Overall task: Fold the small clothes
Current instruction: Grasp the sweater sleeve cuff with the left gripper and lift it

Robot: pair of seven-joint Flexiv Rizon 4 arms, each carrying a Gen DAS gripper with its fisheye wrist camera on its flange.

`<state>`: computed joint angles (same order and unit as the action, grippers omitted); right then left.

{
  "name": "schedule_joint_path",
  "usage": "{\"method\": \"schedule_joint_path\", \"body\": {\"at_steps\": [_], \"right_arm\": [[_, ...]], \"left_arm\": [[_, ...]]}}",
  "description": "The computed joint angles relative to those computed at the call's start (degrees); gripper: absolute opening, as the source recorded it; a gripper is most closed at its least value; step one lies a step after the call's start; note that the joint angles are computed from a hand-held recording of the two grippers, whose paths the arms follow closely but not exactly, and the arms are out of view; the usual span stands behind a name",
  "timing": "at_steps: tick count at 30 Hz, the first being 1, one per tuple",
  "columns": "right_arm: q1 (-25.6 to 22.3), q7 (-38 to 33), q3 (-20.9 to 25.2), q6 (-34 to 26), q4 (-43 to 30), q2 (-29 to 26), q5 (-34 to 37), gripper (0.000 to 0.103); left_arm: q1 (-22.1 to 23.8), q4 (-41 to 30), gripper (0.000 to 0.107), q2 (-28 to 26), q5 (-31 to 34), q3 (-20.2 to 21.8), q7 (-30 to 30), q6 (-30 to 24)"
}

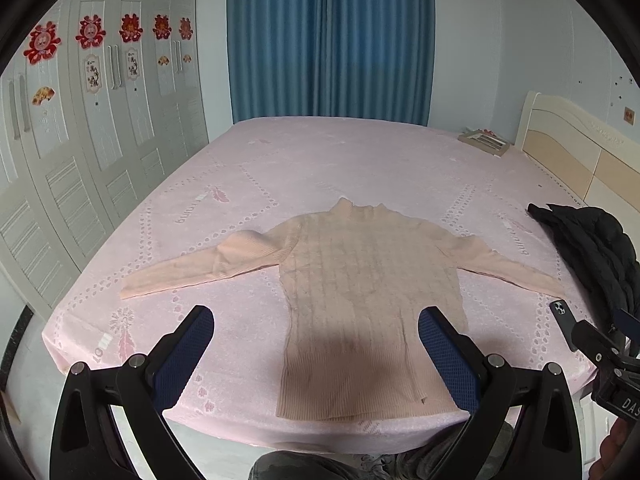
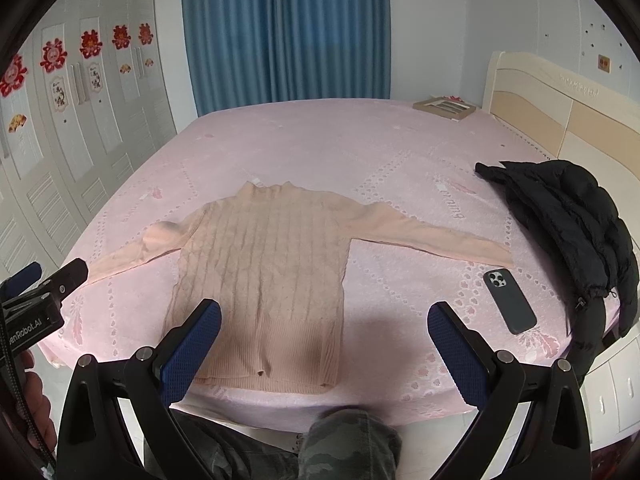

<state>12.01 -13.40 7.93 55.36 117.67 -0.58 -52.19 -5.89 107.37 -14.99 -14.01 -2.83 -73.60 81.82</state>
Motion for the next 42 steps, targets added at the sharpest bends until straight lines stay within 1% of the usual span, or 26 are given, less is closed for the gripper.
{"method": "schedule_joint_path", "body": {"at_steps": [2, 3, 6, 9, 11, 12, 14, 15, 16, 17, 18, 20, 21, 22, 23, 25, 27, 29, 32, 34, 35, 36, 38, 39, 41, 42], "right_arm": [[-0.02, 0.79, -0.19, 0.14, -0.10, -0.60, -1.08, 0.101], [-0.02, 1.47, -0.36, 0.03, -0.19, -0.95, -2.02, 0.101], [-0.10, 3.06, -1.08, 0.62, -0.56, -2.21, -4.69, 0.101], [0.02, 3.93, -1.89, 1.59, -1.40, -4.11, -6.44, 0.101], [-0.01, 4.70, -2.59, 2.80, -1.64, -5.25, -7.72, 0.101], [-0.02, 4.91, -2.93, 3.38, -1.84, -6.02, -7.95, 0.101], [0.04, 3.38, -3.22, 4.08, -2.55, -7.62, -5.35, 0.101], [-0.16, 2.57, -3.50, 5.86, -2.77, -8.75, -3.72, 0.100], [-0.21, 2.50, -4.01, 7.44, -2.81, -9.63, -3.29, 0.100], [-0.11, 2.94, -4.61, 8.61, -2.83, -10.46, -3.40, 0.100], [0.08, 3.60, -5.31, 9.57, -2.96, -11.53, -3.86, 0.099], [0.61, 4.57, -6.56, 10.41, -3.26, -13.12, -4.93, 0.098], [0.87, 5.13, -7.16, 10.72, -3.47, -13.96, -5.55, 0.097], [1.09, 5.62, -7.76, 11.19, -3.78, -15.08, -6.07, 0.097], [1.24, 6.01, -8.23, 11.75, -4.00, -15.94, -6.27, 0.097], [1.32, 6.78, -9.08, 13.52, -4.42, -17.68, -5.97, 0.097], [1.63, 7.17, -9.97, 14.77, -4.95, -19.13, -5.41, 0.096], [2.05, 7.46, -10.98, 15.59, -5.62, -20.47, -5.04, 0.095], [2.60, 7.54, -12.46, 16.29, -6.75, -22.28, -4.66, 0.095], [2.69, 6.35, -12.71, 16.09, -7.98, -23.66, -2.92, 0.095], [2.73, 5.73, -12.81, 16.16, -8.28, -24.04, -2.00, 0.095], [2.80, 5.10, -12.93, 16.24, -8.71, -24.55, -1.05, 0.095], [3.17, 4.10, -13.51, 16.22, -9.61, -25.56, 0.43, 0.095], [3.36, 3.79, -13.92, 16.46, -9.90, -25.94, 0.85, 0.095], [3.65, 2.98, -14.53, 16.73, -10.51, -26.68, 1.87, 0.095], [3.74, 2.52, -14.76, 16.97, -10.83, -27.08, 2.40, 0.095]], "left_arm": [[1.03, -0.17, 0.103, -0.82, -1.40, -1.27, 1.45, 0.47], [2.63, 0.18, 0.103, -1.38, -3.81, -3.29, 3.58, 1.20], [4.39, -0.33, 0.103, -3.22, -7.28, -5.18, 5.86, 1.62], [6.55, -1.71, 0.103, -5.80, -10.50, -6.93, 8.11, 0.35], [6.73, -3.40, 0.103, -8.07, -10.95, -6.18, 8.26, -0.83], [6.19, -4.83, 0.103, -9.96, -10.12, -4.49, 7.16, -0.78], [6.28, -6.84, 0.099, -12.41, -9.17, -3.08, 6.12, -1.57], [7.60, -7.86, 0.096, -13.89, -9.63, -3.74, 6.71, -2.49], [7.96, -9.04, 0.096, -15.17, -9.44, -3.27, 6.43, -3.44], [7.94, -10.39, 0.096, -16.68, -8.78, -2.11, 5.70, -3.97], [7.31, -12.40, 0.096, -18.83, -7.32, 0.23, 4.19, -4.16], [6.72, -15.56, 0.095, -21.89, -5.20, 3.28, 1.36, -4.70], [7.15, -17.69, 0.094, -23.83, -4.78, 4.15, 0.02, -5.74], [7.97, -19.62, 0.094, -25.39, -4.74, 4.34, -1.02, -7.19], [9.74, -21.63, 0.094, -27.25, -5.59, 3.41, -1.60, -8.40], [11.99, -24.85, 0.090, -30.35, -6.71, 2.54, -3.26, -8.62], [13.16, -28.52, 0.089, -33.43, -7.18, 3.00, -5.95, -8.80], [15.09, -31.58, 0.089, -35.98, -8.38, 1.87, -7.75, -9.46], [17.55, -36.56, 0.088, -40.21, -10.82, 0.66, -12.07, -10.12], [19.07, -38.86, 0.082, -42.68, -12.45, -0.50, -14.79, -9.51], [19.94, -39.97, 0.078, -43.82, -13.08, -1.48, -15.32, -8.83], [20.46, -41.15, 0.076, -44.97, -13.42, -2.11, -15.76, -7.46], [19.97, -44.29, 0.074, -47.00, -12.72, -0.81, -17.57, -6.97], [19.48, -46.57, 0.069, -48.24, -12.05, 0.41, -18.72, -7.70], [18.17, -50.47, 0.052, -50.35, -10.25, 3.88, -22.20, -9.07], [17.99, -51.83, 0.024, -50.99, -9.37, 4.72, -23.50, -9.66]]}}
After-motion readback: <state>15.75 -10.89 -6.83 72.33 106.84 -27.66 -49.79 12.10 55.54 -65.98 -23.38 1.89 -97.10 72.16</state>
